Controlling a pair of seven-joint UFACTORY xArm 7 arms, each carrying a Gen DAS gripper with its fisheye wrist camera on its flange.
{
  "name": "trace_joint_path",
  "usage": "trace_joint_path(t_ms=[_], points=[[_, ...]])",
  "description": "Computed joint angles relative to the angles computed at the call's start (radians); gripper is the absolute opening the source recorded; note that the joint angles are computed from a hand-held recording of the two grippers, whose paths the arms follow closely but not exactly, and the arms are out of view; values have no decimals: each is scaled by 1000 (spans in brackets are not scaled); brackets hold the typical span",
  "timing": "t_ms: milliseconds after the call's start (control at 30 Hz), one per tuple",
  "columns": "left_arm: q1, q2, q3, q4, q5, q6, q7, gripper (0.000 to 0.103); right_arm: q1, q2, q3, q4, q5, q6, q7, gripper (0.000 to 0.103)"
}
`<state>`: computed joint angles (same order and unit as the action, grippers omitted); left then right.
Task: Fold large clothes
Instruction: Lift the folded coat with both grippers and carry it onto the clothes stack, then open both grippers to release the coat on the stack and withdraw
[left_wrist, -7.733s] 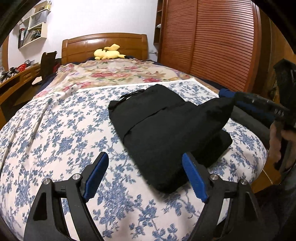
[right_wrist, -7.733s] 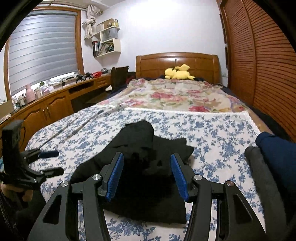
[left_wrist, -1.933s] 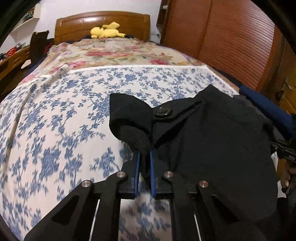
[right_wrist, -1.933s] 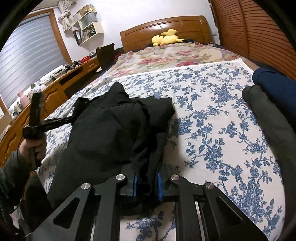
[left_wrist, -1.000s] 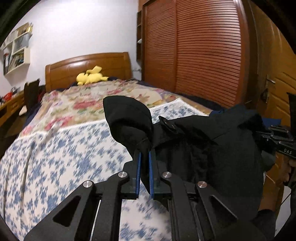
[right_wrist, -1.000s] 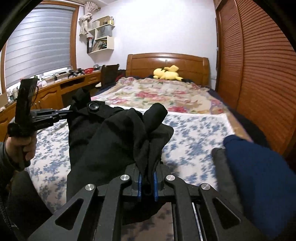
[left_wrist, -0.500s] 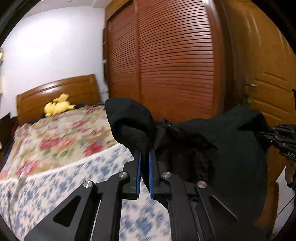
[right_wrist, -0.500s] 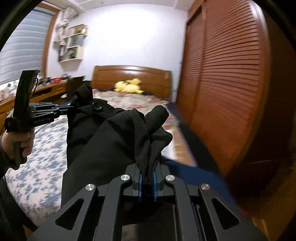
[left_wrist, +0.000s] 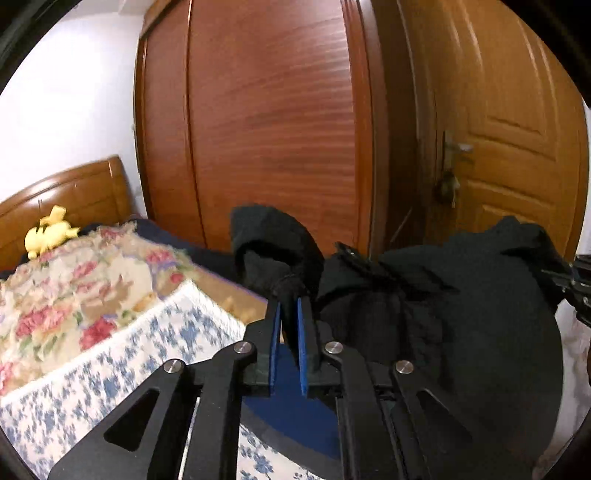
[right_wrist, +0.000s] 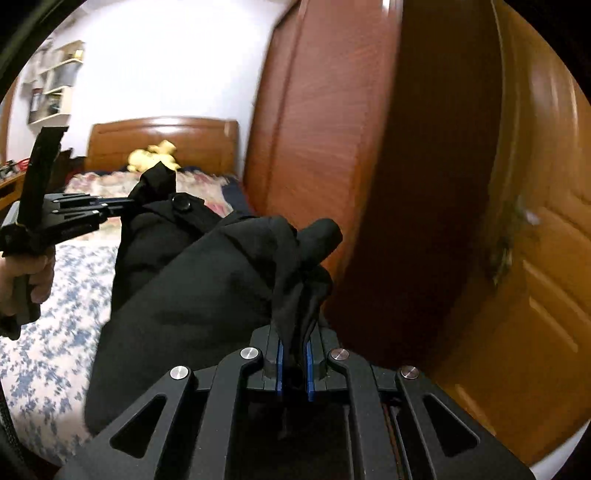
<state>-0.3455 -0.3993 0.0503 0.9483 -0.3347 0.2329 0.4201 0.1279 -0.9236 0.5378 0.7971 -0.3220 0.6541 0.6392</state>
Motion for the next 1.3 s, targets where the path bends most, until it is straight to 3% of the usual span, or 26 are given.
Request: trace_joint_path(t_ms=[167,233,267,300,333,400,467,533,567,700,867,1000,1300], points=[[5,-35,-7,-56,19,-21,-10,10,13,-21,24,-20,27,53,68,13],[3,-64,3,-76,28,-12,-4,17,19,-32,34,0,26,85,77,20],[-3,-73,9,-81,28,-6,-1,29,3,-39,56,20,15,110,88,25],[-3,-87,11,-91,28,-5,-2,43,-12,-63,54,7,-8,106,91,39],[-20,-98,27,-101,16,-13,8,48,-8,-98,49,-2,-17,110,93,52],[-52,-116,53,-123,-9,-28,24,72,-2,-129,48,12,-8,95,103,64],[-84,-139,78,-141,-29,-39,40,86,-8,-135,55,26,-7,72,94,64],[-84,-168,76,-165,-25,-39,41,88,24,-108,48,33,13,15,63,64],[-71,-181,65,-176,-15,-32,32,95,32,-83,46,45,24,-1,47,64],[-57,-243,50,-232,7,-34,8,96,51,33,64,103,62,-19,13,64],[-67,-320,54,-283,25,15,-14,96,43,120,58,149,55,106,-14,64],[-56,-373,44,-315,36,63,-45,96,86,121,-2,101,94,175,20,64],[-2,-497,0,-397,89,123,-106,96,102,69,10,113,55,247,94,64]])
